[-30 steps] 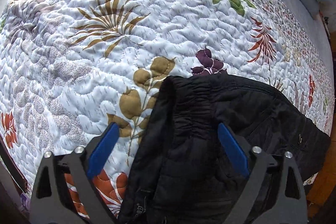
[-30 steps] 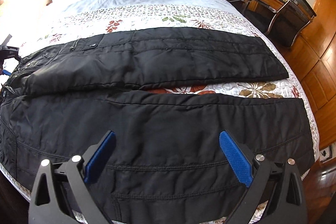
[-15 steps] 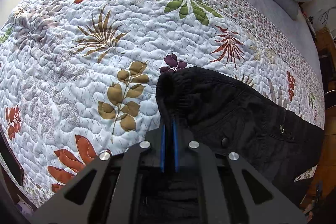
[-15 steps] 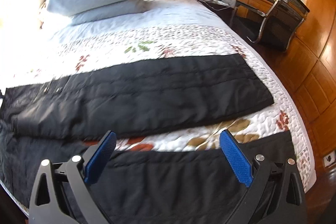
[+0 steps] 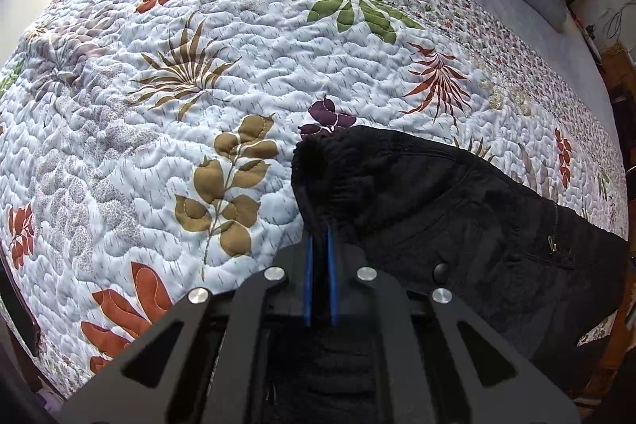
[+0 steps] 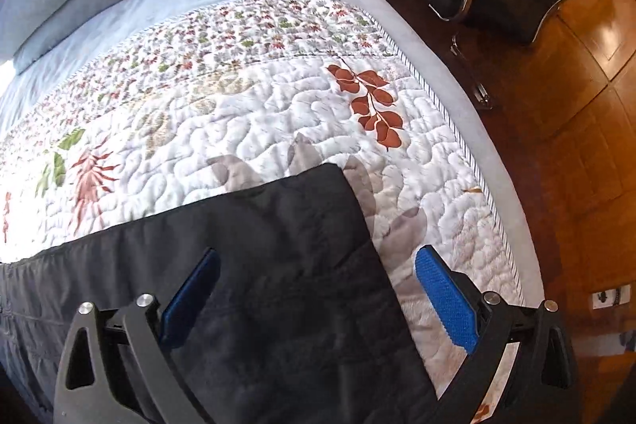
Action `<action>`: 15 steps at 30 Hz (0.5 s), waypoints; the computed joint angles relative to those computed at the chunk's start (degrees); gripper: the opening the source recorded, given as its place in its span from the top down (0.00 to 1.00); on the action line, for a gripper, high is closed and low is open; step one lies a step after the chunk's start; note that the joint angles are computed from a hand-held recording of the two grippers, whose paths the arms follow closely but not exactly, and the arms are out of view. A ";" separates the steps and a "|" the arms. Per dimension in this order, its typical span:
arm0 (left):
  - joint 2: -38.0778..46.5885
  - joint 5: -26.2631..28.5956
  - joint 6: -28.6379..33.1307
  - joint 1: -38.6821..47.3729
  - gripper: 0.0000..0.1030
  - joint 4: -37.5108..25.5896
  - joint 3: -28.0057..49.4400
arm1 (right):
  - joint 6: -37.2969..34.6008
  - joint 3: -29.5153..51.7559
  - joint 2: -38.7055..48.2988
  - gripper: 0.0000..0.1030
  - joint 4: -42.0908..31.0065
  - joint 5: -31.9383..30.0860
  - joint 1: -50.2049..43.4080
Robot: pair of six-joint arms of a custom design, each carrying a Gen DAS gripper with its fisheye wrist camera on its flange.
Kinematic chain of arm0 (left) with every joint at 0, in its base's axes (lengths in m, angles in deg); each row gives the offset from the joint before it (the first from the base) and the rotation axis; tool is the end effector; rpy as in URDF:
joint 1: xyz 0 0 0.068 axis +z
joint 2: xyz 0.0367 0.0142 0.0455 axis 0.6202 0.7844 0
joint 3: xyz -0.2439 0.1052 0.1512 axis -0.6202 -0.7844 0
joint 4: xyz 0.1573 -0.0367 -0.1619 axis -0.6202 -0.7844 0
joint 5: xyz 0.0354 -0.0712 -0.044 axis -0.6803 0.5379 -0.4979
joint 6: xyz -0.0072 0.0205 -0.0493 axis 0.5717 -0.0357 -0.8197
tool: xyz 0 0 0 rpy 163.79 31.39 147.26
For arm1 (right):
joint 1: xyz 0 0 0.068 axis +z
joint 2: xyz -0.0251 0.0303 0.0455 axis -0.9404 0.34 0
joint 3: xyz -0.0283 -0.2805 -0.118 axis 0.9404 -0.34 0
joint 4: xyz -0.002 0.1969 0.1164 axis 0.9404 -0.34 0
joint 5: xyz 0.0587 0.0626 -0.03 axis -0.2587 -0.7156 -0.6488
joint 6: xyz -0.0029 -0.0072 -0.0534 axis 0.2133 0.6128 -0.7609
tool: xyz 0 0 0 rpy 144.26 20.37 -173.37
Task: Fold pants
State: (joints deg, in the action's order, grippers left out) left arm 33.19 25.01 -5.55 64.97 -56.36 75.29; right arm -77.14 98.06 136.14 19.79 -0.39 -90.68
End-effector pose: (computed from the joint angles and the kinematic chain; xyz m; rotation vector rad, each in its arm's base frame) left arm 0.1218 0.0570 0.2530 -0.8926 2.7133 -0.0924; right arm 0.3688 -0.1377 0.2644 0.0068 2.7690 -0.1695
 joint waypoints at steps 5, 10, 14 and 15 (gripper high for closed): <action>1.35 0.32 -0.04 1.27 0.96 1.25 -0.91 | -0.26 2.59 4.04 0.13 0.00 -1.49 0.28; 0.84 -0.91 -1.93 -0.44 0.96 0.74 -0.46 | -1.93 -0.11 1.53 0.74 1.10 -3.18 0.13; -0.89 -0.93 -3.15 -1.58 0.96 -0.84 0.49 | -4.77 -7.73 -7.29 0.89 6.34 -5.44 -0.40; -1.43 -1.03 -3.41 -2.15 0.96 -1.44 0.93 | -5.32 -8.87 -9.25 0.89 7.03 -5.93 -0.69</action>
State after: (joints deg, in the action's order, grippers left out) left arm 31.76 23.98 -8.95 62.82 -57.81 76.22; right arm -82.46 89.18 126.89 26.82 -6.32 -91.37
